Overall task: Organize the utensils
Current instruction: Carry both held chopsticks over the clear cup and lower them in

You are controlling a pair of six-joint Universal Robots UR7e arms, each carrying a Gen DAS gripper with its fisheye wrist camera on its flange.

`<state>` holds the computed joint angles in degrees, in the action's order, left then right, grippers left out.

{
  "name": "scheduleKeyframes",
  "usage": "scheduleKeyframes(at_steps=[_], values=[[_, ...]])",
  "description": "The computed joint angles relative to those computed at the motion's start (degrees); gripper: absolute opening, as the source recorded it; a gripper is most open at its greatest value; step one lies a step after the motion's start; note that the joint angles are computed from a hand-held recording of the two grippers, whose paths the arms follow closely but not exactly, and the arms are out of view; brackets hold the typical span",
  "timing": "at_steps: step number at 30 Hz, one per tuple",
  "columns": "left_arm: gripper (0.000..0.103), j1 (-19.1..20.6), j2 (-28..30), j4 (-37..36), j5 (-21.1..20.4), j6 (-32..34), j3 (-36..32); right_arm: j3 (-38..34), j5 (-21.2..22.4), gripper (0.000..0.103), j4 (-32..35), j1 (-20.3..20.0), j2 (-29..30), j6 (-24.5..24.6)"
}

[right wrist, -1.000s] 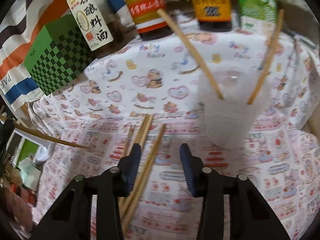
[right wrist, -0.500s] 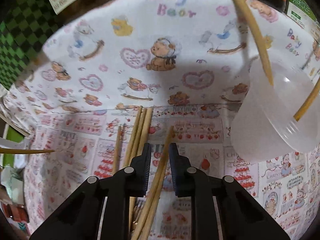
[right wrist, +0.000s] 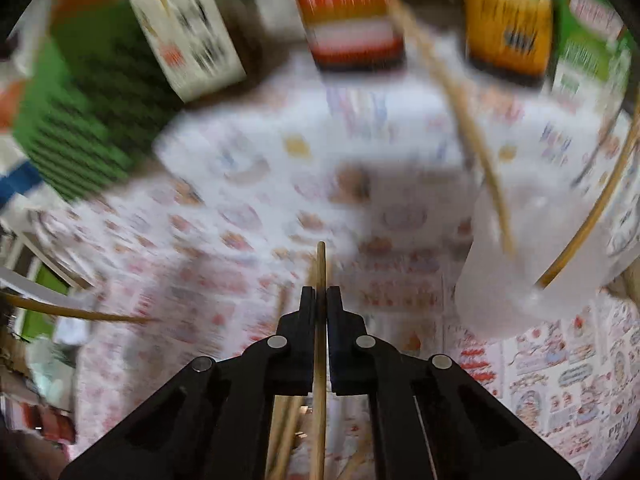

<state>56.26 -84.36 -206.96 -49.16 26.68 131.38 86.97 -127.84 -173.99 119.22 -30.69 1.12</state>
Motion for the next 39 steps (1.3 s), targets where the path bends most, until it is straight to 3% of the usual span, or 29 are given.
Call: scheduleKeyframes(at_steps=[11,15,18,20,24,29,33,39], values=[[0.006,1.3,-1.6,6.0,-3.9,-5.0,-0.2,4.7,1.6,0.006,-25.0,6.3,-3.4,-16.5],[0.006,1.4,-2.3,8.2,-5.8,-6.0,0.1,5.6,4.2,0.006,-30.5,6.9,-4.4,-21.8],[0.006,-0.1,-2.0,5.5,-4.5,-3.5,1.2,6.5,4.9,0.006,-34.0,6.8,-5.0,-24.0],[0.006,-2.0,-2.1,3.9,-1.3,-2.3,2.0,6.7,4.5,0.006,-35.5,6.4,-5.6,-24.0],[0.006,-4.8,-1.9,2.0,0.9,0.1,2.4,8.7,6.2,0.006,-36.2,4.7,-8.5,-21.5],[0.006,-8.8,0.0,6.3,2.5,0.2,-0.7,11.4,9.3,0.006,-39.8,2.3,-12.0,-19.7],[0.006,-10.7,1.7,13.9,0.0,-4.2,-5.5,14.3,12.9,0.006,-44.1,0.2,-14.9,-16.8],[0.006,-12.2,6.8,21.2,-4.3,-7.5,-13.2,16.4,14.2,0.006,-48.5,-1.9,-17.1,-14.6]])
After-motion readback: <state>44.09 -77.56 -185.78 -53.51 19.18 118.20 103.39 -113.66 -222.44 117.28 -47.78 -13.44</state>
